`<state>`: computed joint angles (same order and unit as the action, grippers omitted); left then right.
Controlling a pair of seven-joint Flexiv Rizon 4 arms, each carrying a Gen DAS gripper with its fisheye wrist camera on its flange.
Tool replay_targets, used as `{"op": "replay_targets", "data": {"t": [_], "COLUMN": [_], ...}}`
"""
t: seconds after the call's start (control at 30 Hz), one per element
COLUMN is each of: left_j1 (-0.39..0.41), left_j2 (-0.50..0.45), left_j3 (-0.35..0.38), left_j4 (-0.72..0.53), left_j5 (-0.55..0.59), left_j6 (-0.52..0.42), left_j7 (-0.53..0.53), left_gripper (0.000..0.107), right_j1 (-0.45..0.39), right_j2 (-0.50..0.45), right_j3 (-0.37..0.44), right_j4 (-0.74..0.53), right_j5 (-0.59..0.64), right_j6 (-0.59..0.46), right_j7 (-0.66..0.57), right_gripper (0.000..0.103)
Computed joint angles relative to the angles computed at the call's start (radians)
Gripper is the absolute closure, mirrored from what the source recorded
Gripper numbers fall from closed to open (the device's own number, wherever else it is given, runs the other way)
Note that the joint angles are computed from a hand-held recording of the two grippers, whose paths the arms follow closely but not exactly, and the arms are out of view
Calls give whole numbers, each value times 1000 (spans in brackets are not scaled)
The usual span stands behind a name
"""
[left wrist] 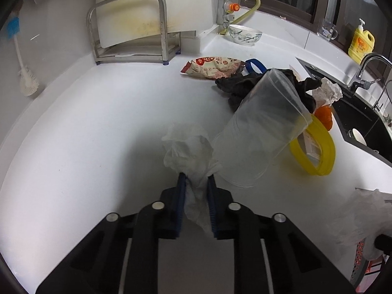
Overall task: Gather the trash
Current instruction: 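Carry both bags over the wastebasket and open both tools to drop them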
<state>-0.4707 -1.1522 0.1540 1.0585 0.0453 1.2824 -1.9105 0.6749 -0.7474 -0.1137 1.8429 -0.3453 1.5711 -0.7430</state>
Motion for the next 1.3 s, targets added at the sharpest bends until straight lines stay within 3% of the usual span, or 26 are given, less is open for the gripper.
{"op": "replay_targets", "data": {"t": [0.37,0.57,0.8,1.0,1.3], "left_j1": [-95,-182,-286,-345,-387], "left_j2": [123,199,264,273,191], "left_j3": [85,129,150,108,-2], "left_j4": [156,224,247,206,34], "left_j5": [52,104,189,236,293], "left_j6": [33,-14,-98,-215,-367], "left_j7": [-111,-246,-432,-558,-636], "left_gripper": [94,94,94,94,94], "right_j1": [-19,-12,-64,-174,-463], "right_j2": [13,68,154,223,228], "right_j3": [18,8,42,107,322], "right_j4": [19,105,245,359,441], "right_j5": [21,51,77,83,68], "right_j6": [65,109,144,167,163], "right_j7": [-45,-96,-194,-316,-464], "right_gripper": [60,60,60,60,60]}}
